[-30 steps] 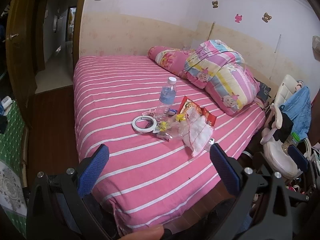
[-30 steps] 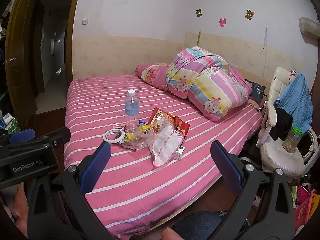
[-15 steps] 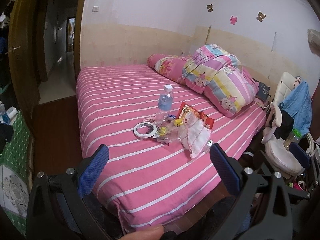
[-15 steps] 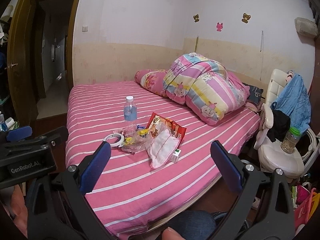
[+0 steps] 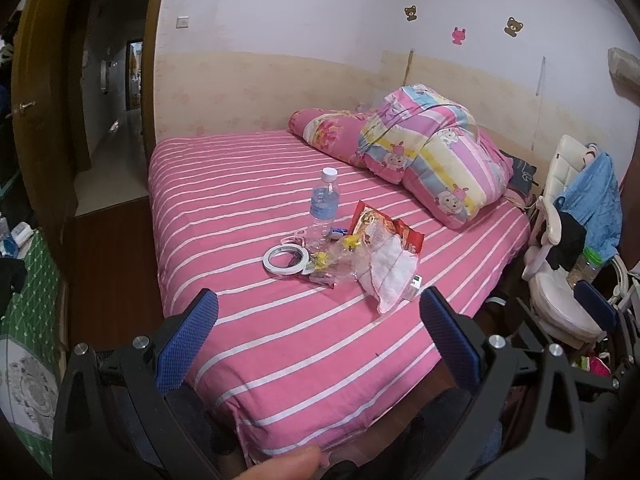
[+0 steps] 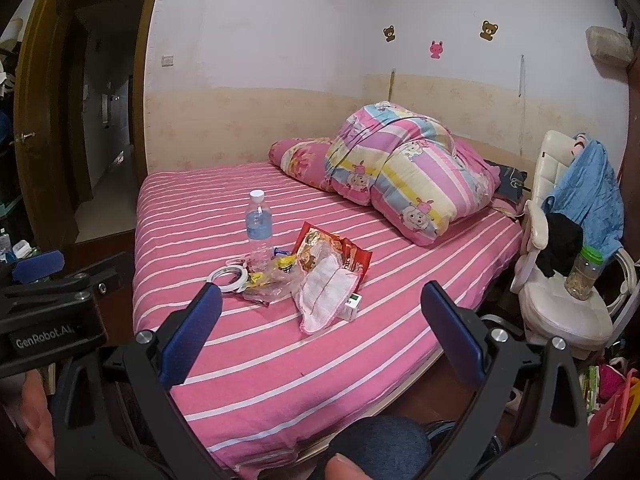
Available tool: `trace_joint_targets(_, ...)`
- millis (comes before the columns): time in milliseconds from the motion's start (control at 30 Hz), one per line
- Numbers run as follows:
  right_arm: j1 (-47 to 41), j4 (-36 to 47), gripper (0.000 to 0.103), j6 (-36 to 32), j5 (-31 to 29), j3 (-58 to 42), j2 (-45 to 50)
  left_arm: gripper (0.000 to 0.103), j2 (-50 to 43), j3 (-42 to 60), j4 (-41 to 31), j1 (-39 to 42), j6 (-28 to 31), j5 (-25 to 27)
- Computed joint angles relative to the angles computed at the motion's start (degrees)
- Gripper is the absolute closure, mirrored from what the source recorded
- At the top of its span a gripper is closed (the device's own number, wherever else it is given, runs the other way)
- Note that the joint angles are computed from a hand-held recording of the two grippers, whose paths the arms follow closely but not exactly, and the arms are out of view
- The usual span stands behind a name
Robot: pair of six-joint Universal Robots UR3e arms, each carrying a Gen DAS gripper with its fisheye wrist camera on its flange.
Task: Collect trash
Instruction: 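Move both tools toward the trash items on the bed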
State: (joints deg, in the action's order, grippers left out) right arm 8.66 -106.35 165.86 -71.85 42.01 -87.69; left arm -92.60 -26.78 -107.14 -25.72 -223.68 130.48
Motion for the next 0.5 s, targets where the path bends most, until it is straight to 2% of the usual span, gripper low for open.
trace_joint_targets(67, 0.2, -0.6, 0.004, 0.1, 0.0, 0.5, 0.2, 0.005, 2.8, -5.2, 3.5, 1.8, 1.4, -1.6)
trace_joint_targets(100, 0.5, -0.9, 0.005, 0.2, -0.5, 0.7, 0.4, 0.005, 3.6, -7.2, 4.0, 0.4, 0.2, -0.6)
trace_joint_targets(300, 0.5, -1.2, 0.005, 1.1, 1.1, 1.0, 2.1, 0.005, 10.9, -19.6, 11.2, 7.0, 4.3, -5.8)
trace_joint_targets(367, -0.5, -1.0, 0.004, 2.1, 4.1, 1.2, 2.5, 0.005, 13.0, -23.3, 12.9, 10.0, 6.1, -8.6)
trace_joint_targets(500, 0.2, -0.5, 0.004, 2.6, 5.8, 0.0, 4.7, 0.005, 17.8, -31.1, 17.2, 16.4, 9.3, -15.2)
